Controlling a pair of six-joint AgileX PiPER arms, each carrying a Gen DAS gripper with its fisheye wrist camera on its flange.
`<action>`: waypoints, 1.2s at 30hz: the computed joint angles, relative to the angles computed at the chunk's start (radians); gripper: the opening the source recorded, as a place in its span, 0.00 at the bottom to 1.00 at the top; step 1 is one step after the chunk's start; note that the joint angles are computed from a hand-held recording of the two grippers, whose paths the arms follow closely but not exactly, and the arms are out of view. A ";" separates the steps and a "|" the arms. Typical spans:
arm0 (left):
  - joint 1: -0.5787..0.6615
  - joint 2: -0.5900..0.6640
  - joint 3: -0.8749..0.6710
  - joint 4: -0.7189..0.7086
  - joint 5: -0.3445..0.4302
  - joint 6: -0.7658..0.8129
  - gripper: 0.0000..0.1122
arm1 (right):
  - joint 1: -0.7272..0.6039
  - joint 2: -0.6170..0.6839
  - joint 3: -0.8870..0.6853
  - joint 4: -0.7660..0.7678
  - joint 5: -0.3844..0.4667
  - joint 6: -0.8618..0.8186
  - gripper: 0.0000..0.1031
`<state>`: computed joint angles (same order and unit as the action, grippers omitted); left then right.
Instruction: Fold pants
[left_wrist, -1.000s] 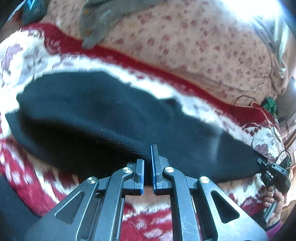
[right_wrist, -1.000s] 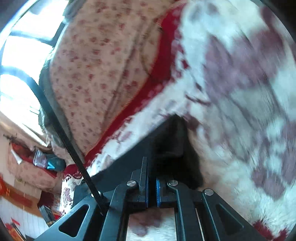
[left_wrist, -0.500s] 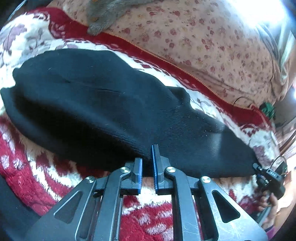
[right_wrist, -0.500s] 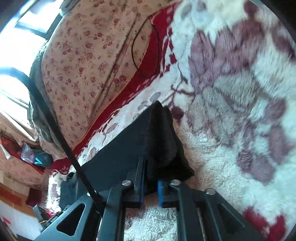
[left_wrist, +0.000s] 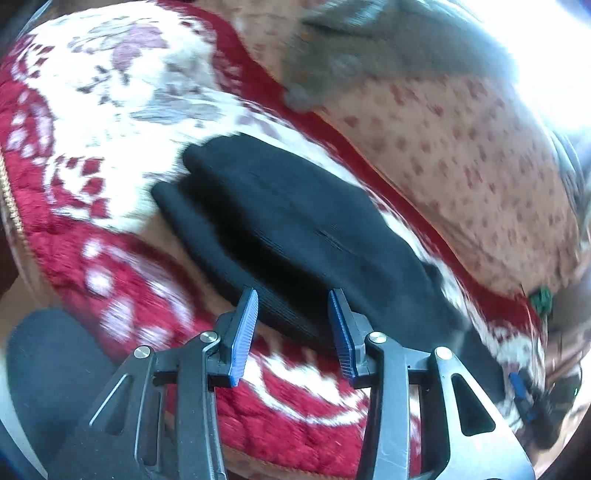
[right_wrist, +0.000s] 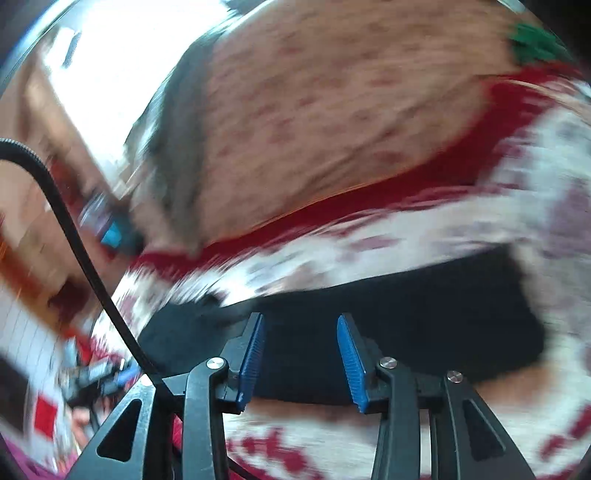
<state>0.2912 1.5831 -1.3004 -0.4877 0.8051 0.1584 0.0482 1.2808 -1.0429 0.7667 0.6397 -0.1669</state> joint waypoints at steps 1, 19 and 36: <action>0.023 0.015 -0.018 -0.025 0.017 0.006 0.34 | 0.059 0.036 -0.030 -0.011 -0.019 0.004 0.38; 0.035 0.227 -0.255 -0.021 0.074 0.004 0.34 | 0.634 0.755 -0.920 -0.388 0.144 0.145 0.38; 0.031 0.221 -0.238 -0.073 -0.002 0.046 0.11 | 0.695 0.883 -1.196 -0.657 0.299 0.315 0.11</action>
<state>0.3225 1.8044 -1.5384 -0.5611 0.8026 0.2040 0.7431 2.1637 -2.2393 0.1096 0.9385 0.1482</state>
